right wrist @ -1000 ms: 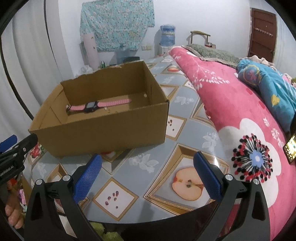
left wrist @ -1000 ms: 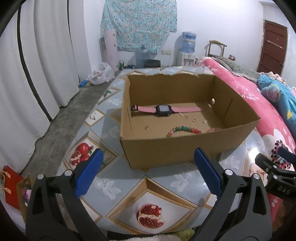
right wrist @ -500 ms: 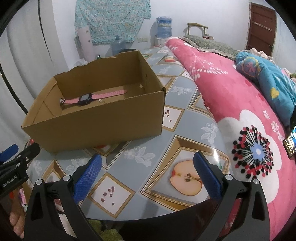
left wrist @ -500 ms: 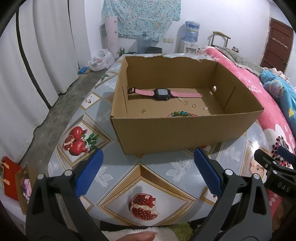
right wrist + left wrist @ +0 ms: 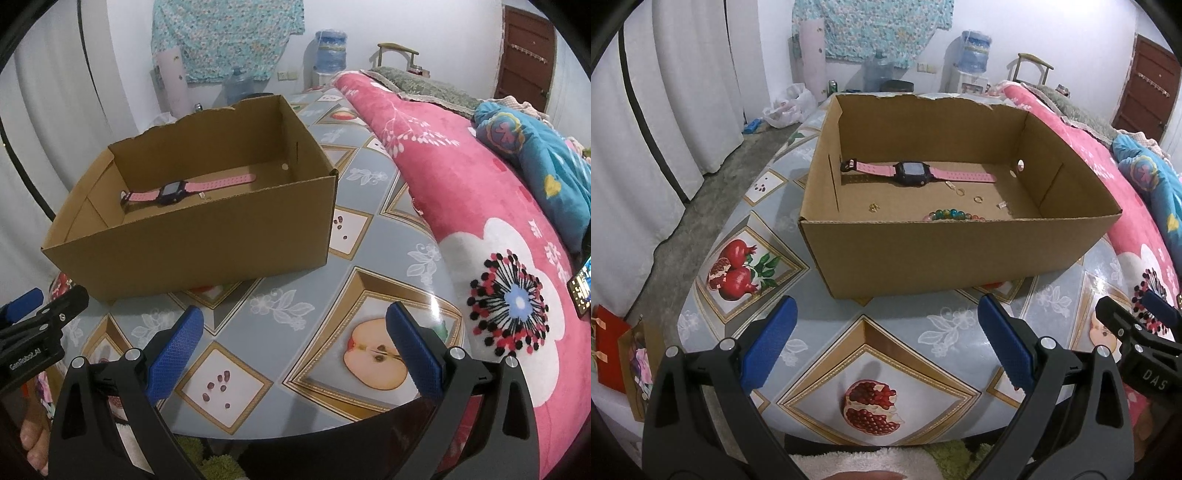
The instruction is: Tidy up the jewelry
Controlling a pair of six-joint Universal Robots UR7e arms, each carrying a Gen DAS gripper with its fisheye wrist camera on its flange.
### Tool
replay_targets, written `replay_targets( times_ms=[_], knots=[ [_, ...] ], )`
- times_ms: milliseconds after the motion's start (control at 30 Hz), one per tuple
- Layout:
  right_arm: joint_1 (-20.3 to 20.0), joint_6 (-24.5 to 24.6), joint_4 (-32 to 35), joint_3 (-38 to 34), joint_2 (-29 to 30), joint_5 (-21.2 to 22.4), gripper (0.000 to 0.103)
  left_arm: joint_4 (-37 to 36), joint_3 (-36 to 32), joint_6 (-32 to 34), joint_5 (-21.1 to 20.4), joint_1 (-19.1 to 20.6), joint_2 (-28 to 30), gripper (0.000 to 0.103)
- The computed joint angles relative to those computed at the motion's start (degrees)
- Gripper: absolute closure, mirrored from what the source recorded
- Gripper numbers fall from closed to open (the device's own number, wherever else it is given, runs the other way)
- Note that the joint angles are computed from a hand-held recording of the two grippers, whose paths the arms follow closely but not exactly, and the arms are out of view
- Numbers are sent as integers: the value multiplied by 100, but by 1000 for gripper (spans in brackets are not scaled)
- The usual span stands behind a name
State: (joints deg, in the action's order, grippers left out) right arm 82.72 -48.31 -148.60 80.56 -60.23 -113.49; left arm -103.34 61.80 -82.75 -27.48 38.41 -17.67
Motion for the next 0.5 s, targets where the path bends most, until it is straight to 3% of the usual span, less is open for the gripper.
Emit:
replay_targets(
  times_ms=[500],
  knots=[
    [-15,-16,26,-113,52,46,7,202,-205,-35,-96,50,86,8]
  ],
)
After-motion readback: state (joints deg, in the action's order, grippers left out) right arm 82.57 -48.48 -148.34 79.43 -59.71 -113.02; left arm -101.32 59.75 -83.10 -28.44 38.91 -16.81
